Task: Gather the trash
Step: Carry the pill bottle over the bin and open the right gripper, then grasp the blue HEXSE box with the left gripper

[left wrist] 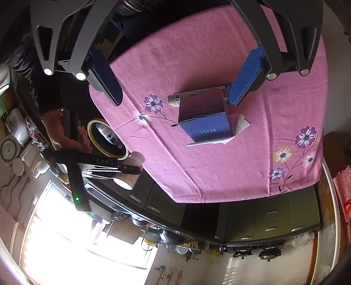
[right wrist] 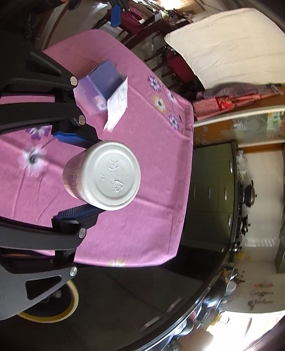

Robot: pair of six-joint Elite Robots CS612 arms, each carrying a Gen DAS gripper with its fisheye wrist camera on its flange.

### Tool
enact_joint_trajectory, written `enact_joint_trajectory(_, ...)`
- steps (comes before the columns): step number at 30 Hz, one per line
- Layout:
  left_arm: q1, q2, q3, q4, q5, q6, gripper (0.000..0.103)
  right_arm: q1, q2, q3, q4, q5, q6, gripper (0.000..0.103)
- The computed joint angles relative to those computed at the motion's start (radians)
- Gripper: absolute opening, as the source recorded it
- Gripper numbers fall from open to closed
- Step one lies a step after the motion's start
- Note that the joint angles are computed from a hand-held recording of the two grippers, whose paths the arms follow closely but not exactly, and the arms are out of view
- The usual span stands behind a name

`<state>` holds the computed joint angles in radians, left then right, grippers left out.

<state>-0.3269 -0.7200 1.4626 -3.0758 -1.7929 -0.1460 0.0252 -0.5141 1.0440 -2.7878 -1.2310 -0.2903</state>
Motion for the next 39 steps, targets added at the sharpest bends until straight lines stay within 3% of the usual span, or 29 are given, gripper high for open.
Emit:
enact_joint_trajectory(6, -0.004, 0.015, -0.023, 0.038, -0.01, 0.002, 0.093, -0.075, -0.006, 0.035, 0.01, -0.187, 0.157, 0.047)
enact_joint_trajectory(10, -0.009, 0.017, -0.029, 0.05, -0.008, 0.01, 0.093, -0.117, 0.017, 0.02, 0.068, -0.246, 0.237, 0.047)
enact_joint_trajectory(12, -0.012, 0.017, -0.032, 0.056, -0.005, 0.015, 0.093, -0.133, 0.031, 0.008, 0.103, -0.236, 0.261, 0.051)
enact_joint_trajectory(14, -0.015, 0.017, -0.034, 0.063, -0.001, 0.018, 0.093, -0.143, 0.04, 0.011, 0.091, -0.235, 0.297, 0.064)
enact_joint_trajectory(17, -0.018, 0.017, -0.037, 0.079, 0.006, 0.019, 0.093, -0.157, 0.026, 0.055, 0.017, -0.218, 0.346, 0.064)
enact_joint_trajectory(22, -0.024, 0.022, -0.043, 0.104, 0.036, 0.01, 0.093, -0.153, -0.04, 0.198, -0.165, -0.195, 0.369, 0.069)
enact_joint_trajectory(26, -0.036, 0.027, -0.045, 0.125, 0.106, -0.015, 0.093, -0.141, -0.085, 0.314, -0.307, -0.168, 0.38, 0.072)
enact_joint_trajectory(34, -0.053, 0.065, -0.083, 0.151, 0.225, -0.131, 0.093, -0.125, -0.111, 0.414, -0.45, -0.1, 0.438, 0.075)
enact_joint_trajectory(39, -0.056, 0.103, -0.131, 0.153, 0.262, -0.197, 0.093, -0.119, -0.116, 0.44, -0.491, -0.073, 0.454, 0.076)
